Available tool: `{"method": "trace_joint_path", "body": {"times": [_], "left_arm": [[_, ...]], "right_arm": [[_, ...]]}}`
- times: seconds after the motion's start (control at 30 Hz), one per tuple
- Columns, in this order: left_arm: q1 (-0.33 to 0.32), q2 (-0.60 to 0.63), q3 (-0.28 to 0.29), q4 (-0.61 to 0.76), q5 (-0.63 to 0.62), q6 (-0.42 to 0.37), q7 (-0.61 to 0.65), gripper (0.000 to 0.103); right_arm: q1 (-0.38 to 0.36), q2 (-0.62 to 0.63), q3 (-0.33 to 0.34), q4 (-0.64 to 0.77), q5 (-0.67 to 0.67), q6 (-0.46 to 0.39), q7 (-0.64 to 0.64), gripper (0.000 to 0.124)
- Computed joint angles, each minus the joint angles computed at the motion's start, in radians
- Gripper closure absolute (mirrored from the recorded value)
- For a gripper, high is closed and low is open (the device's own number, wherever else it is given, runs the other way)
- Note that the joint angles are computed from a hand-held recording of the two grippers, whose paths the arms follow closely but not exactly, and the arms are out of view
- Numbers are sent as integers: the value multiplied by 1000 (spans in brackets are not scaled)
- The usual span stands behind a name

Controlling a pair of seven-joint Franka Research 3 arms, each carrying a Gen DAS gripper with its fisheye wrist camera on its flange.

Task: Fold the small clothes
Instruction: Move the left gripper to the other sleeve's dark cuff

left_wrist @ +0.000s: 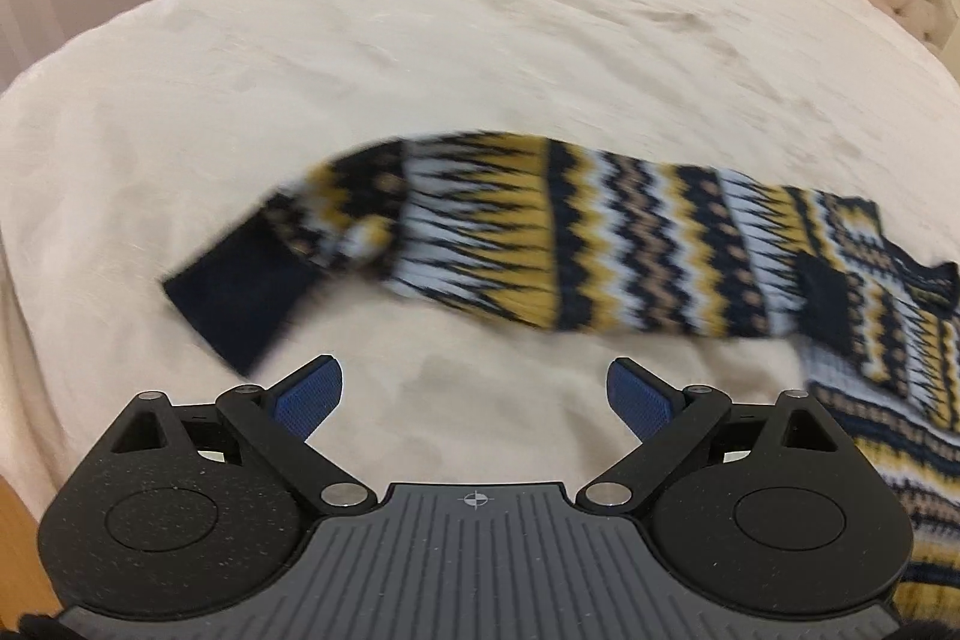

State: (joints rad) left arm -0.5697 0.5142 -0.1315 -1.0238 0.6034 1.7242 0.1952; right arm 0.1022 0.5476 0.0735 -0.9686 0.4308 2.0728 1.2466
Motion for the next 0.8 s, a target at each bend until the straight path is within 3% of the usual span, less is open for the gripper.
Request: {"method": "trace_joint_path", "body": {"times": [0.13, 0.3, 0.4, 0.6, 0.8], "left_arm": [[42, -94, -7, -143, -7, 41, -11, 7], [126, -209, -39, -352, -57, 210, -100, 7], [169, -221, -54, -400, -97, 263, -63, 7], [216, -243, -47, -420, -90, 219, 64, 7], [228, -211, -25, -325, -19, 20, 206, 7]], "right_arm": [[19, -30, 3, -43, -3, 13, 8, 21], [51, -57, 2, -83, -13, 45, 34, 21], [68, -57, 4, -82, -24, 44, 47, 21], [96, -42, 6, -49, -46, 33, 64, 21], [113, -14, 7, -3, -64, 11, 95, 21]]}}
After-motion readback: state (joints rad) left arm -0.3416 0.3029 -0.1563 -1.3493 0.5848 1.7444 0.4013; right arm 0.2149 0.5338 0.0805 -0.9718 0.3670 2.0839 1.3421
